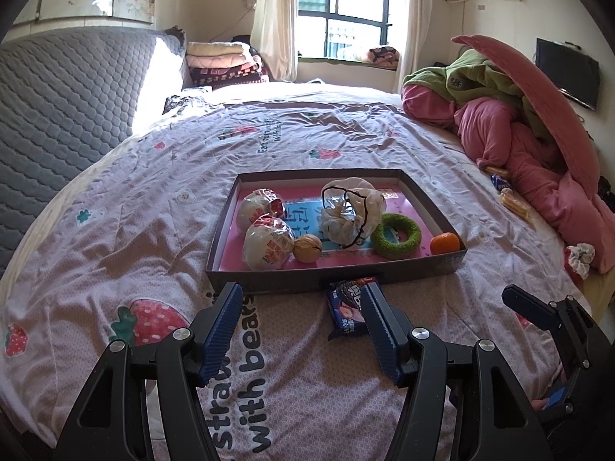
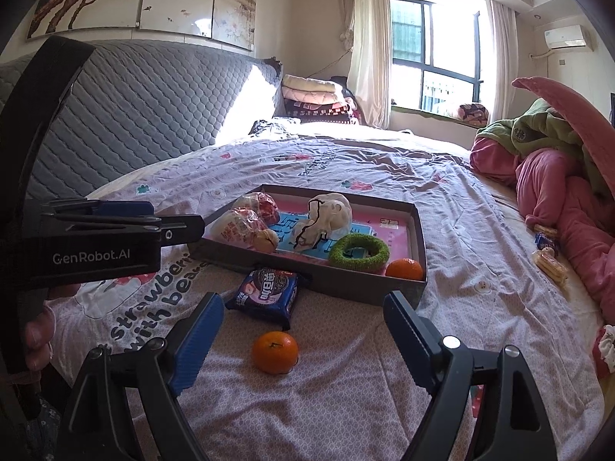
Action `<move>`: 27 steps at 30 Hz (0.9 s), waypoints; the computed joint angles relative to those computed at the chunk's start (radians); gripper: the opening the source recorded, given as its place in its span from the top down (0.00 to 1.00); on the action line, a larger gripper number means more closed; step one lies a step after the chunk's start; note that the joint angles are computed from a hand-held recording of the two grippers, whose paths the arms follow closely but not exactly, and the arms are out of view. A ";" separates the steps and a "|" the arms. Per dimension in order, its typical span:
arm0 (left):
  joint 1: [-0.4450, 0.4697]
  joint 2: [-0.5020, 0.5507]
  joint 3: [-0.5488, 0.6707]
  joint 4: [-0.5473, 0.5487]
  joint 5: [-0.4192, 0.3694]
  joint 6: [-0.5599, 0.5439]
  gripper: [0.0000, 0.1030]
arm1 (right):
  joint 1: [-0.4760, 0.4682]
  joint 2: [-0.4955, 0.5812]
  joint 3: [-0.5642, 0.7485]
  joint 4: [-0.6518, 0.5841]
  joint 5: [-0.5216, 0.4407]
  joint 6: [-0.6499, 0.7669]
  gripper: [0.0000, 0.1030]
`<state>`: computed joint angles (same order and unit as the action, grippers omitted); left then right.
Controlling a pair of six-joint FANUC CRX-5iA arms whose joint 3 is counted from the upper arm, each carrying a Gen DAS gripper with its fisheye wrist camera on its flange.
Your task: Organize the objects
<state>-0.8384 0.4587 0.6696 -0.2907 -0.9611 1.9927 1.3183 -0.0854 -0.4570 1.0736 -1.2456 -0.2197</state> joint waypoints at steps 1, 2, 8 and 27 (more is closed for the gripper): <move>-0.001 0.000 -0.001 0.000 -0.001 -0.001 0.36 | 0.002 0.003 0.004 -0.009 -0.004 0.005 0.18; -0.003 0.000 0.001 -0.001 -0.004 -0.002 0.36 | 0.004 0.005 0.006 -0.014 -0.006 0.007 0.18; -0.011 -0.003 -0.001 0.002 -0.006 -0.010 0.36 | 0.021 0.015 0.014 -0.030 -0.023 0.007 0.18; -0.009 0.020 0.006 0.043 -0.026 -0.039 0.36 | 0.035 0.035 0.032 -0.068 -0.007 0.027 0.18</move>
<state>-0.8475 0.4785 0.6760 -0.2476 -0.9868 1.9537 1.3538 -0.0502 -0.4253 1.0054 -1.2525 -0.1926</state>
